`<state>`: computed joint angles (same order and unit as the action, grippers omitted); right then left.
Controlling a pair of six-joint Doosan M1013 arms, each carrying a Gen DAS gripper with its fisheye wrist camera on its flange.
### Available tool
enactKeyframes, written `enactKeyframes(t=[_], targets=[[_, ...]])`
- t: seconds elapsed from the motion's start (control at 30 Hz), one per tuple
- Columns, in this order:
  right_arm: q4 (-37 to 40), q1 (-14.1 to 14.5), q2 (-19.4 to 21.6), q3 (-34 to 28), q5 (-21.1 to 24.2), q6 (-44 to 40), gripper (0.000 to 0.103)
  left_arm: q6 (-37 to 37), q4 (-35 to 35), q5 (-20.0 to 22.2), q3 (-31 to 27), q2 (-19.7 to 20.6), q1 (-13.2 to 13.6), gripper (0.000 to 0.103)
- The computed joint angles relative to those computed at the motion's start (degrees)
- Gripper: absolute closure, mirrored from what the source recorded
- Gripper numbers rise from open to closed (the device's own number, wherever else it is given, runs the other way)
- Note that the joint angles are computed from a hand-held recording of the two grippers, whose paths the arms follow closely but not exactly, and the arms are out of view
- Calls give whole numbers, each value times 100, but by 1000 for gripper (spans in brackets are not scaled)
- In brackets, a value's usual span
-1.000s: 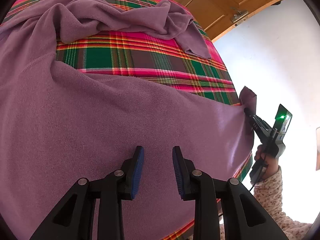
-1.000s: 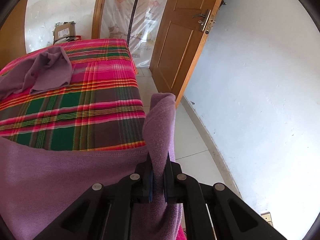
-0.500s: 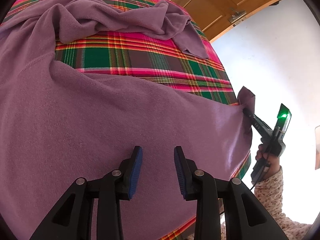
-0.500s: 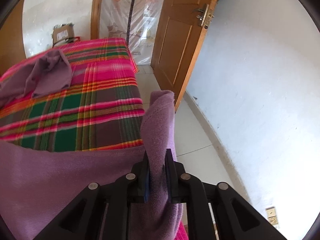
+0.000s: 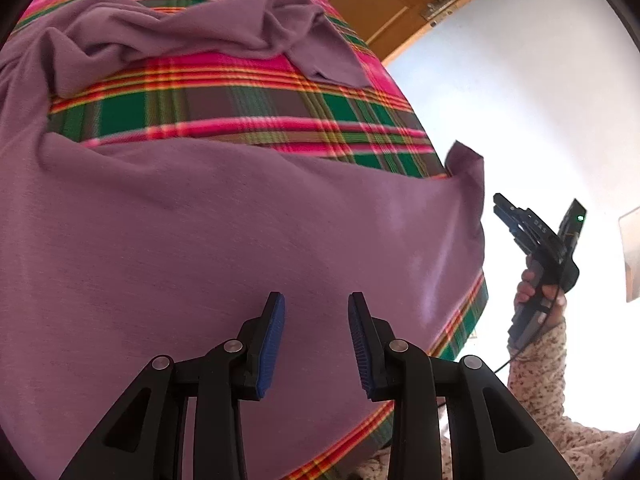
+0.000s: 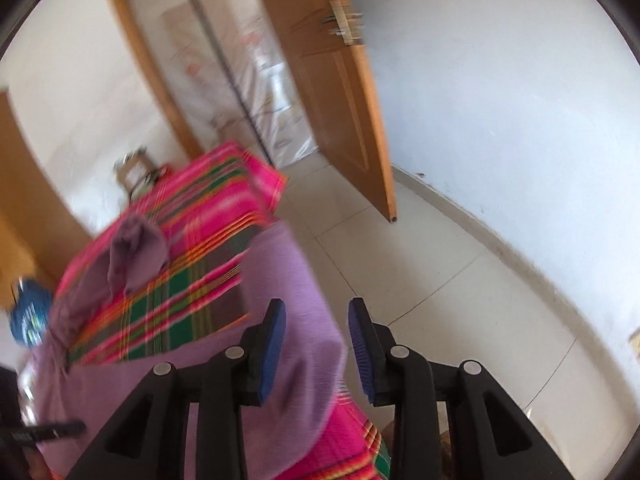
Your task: Fold clothes
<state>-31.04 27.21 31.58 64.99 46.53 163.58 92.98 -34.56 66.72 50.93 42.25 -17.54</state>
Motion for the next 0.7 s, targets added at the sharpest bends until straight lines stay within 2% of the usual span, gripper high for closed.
enactKeyframes(t=[0.1, 0.2, 0.3, 0.53, 0.63, 0.7], targets=[[382, -168, -172, 445, -451, 576, 68, -9, 5, 62, -23, 23, -15, 69], [1505, -375, -202, 694, -1024, 209, 66, -17, -13, 87, -31, 29, -19, 69], [2485, -482, -95, 654, -1159, -502, 66, -41, -3, 117, -39, 30, -21, 69], [2965, -580, 20, 546, -1123, -651, 65, -70, -12, 149, -46, 31, -14, 69], [3462, -631, -22, 714, -1418, -660, 65, -79, -26, 148, -42, 29, -10, 69], [3983, -674, -108, 986, -1872, -703, 65, -78, -46, 146, -33, 25, -6, 69]])
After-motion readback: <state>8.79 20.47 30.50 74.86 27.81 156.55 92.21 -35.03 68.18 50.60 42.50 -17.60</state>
